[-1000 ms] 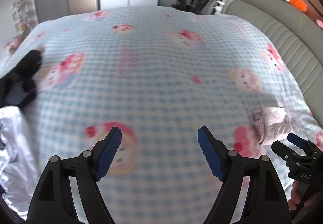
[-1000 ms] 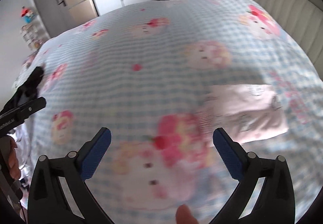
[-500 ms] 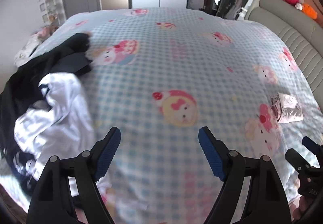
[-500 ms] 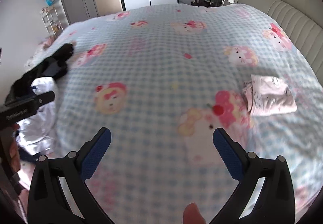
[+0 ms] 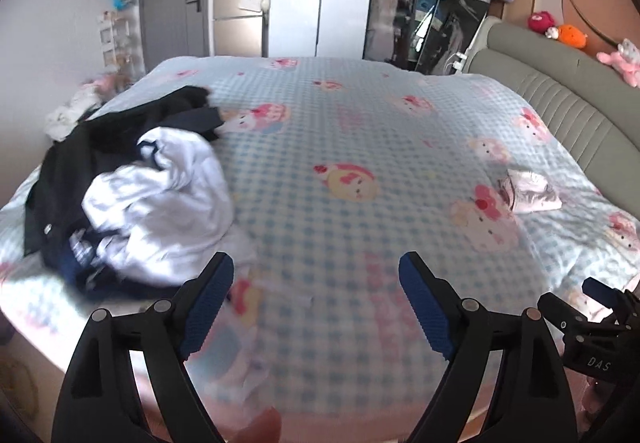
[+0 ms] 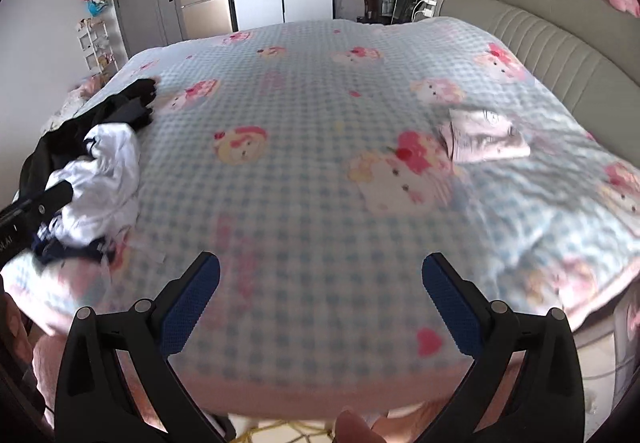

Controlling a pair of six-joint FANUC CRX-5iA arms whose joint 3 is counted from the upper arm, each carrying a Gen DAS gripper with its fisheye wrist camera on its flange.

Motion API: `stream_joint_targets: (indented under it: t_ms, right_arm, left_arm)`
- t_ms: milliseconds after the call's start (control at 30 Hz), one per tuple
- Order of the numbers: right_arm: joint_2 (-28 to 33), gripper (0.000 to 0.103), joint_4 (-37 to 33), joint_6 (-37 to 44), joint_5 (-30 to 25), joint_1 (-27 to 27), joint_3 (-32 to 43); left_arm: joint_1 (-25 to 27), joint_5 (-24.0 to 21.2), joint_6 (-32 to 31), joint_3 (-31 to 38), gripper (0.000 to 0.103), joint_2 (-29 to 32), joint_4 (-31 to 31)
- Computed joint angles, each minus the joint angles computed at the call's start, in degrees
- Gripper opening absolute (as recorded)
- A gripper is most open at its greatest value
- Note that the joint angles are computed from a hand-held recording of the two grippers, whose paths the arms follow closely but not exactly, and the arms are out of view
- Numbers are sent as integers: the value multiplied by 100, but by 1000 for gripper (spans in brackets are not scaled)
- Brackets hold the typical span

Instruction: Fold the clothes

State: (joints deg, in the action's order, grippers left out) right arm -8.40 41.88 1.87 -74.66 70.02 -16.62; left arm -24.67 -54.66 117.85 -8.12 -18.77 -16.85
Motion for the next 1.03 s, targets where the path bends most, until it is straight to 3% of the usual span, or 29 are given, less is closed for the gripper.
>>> stream_joint_targets:
  t_ms: [133, 267, 400, 567, 767, 1033]
  right_arm:
    - [-181, 102, 30, -580, -406, 527, -220]
    - [-130, 102, -76, -548, -792, 957, -181]
    - [-213, 102, -6, -785, -906, 1221, -250]
    - [-266, 102, 45, -1226, -1112, 1458, -269]
    - [-291, 102, -4, -1144, -983, 1454, -278]
    - [-283, 102, -127, -1121, -966, 1413, -253]
  left_arm:
    - [-441, -420, 269, -108, 87, -219, -313]
    - [-973, -791, 563, -128, 87, -291, -630]
    - [-1087, -682, 650, -245, 87, -387, -482]
    - [-1441, -733, 859, -176, 87, -412, -752]
    - [-1329, -563, 747, -334, 87, -500, -436]
    - [-1416, -729, 966, -314, 87, -486, -619]
